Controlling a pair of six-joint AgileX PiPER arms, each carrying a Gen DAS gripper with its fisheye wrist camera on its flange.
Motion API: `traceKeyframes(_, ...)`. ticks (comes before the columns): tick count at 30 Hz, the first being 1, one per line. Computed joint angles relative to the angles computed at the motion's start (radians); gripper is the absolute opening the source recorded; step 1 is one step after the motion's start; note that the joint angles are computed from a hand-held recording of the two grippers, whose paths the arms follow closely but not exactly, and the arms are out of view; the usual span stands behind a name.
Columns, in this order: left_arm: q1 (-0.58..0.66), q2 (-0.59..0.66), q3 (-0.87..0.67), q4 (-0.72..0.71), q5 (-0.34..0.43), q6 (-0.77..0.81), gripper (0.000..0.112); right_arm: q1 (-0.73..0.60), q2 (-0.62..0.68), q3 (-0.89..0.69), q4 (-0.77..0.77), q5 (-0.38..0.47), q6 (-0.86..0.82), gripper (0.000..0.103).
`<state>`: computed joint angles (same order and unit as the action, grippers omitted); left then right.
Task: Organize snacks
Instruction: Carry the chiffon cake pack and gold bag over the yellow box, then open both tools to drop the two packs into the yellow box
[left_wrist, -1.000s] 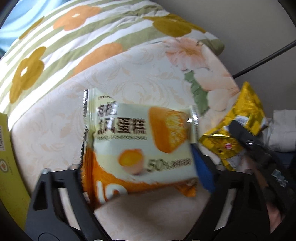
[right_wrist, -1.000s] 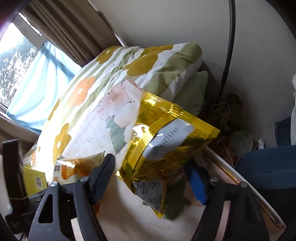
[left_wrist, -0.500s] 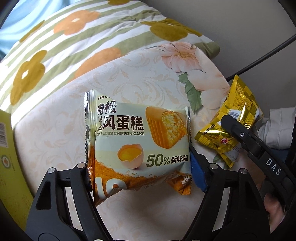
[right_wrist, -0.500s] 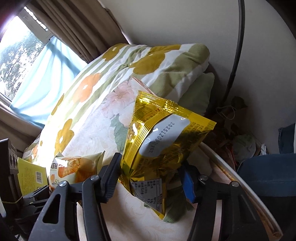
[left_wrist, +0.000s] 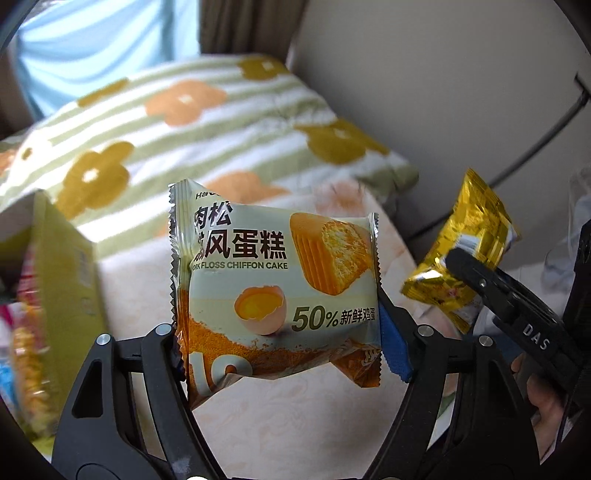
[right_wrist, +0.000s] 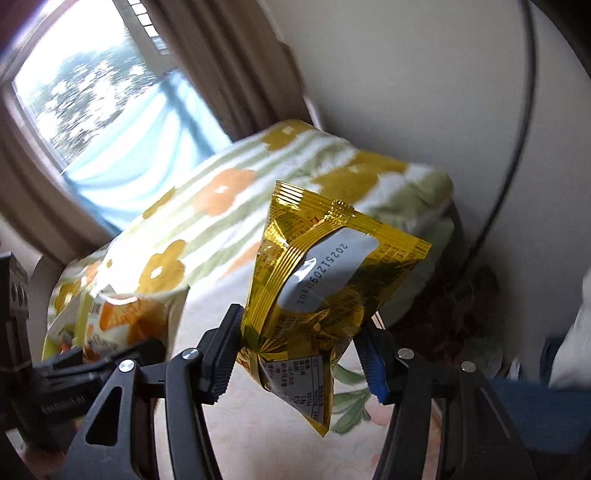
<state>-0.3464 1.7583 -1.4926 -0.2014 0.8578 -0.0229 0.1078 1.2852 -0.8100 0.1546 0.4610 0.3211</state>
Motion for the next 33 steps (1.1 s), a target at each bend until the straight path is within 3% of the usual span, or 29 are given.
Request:
traceKeyframes(8, 0.137, -0.225, 0.052, 0.072, 0.037, -0.096, 0.074, 0.090, 0.010, -0.226, 0.139, 0.186, -0.232, 0.054)
traceKeyframes(17, 0.541, -0.349, 0.071, -0.055, 0.121, 0.103, 0.074, 0.352, 0.183, -0.495, 0.170, 0.215, -0.223, 0.054)
traceKeyframes(26, 0.926, -0.222, 0.017, -0.200, 0.222, 0.436, 0.074, 0.611, 0.477, -0.810, 0.090, 0.214, -0.065, 0.054)
traceKeyframes(30, 0.985, -0.121, -0.042, -0.226, 0.259, 0.533, 0.075, 0.676, 0.633, -1.006, 0.042, 0.269, 0.011, 0.054)
traceKeyframes(33, 0.977, -0.075, -0.062, -0.199, 0.266, 0.581, 0.084, 0.693, 0.692, -1.085, 0.013, 0.307, 0.050, 0.054)
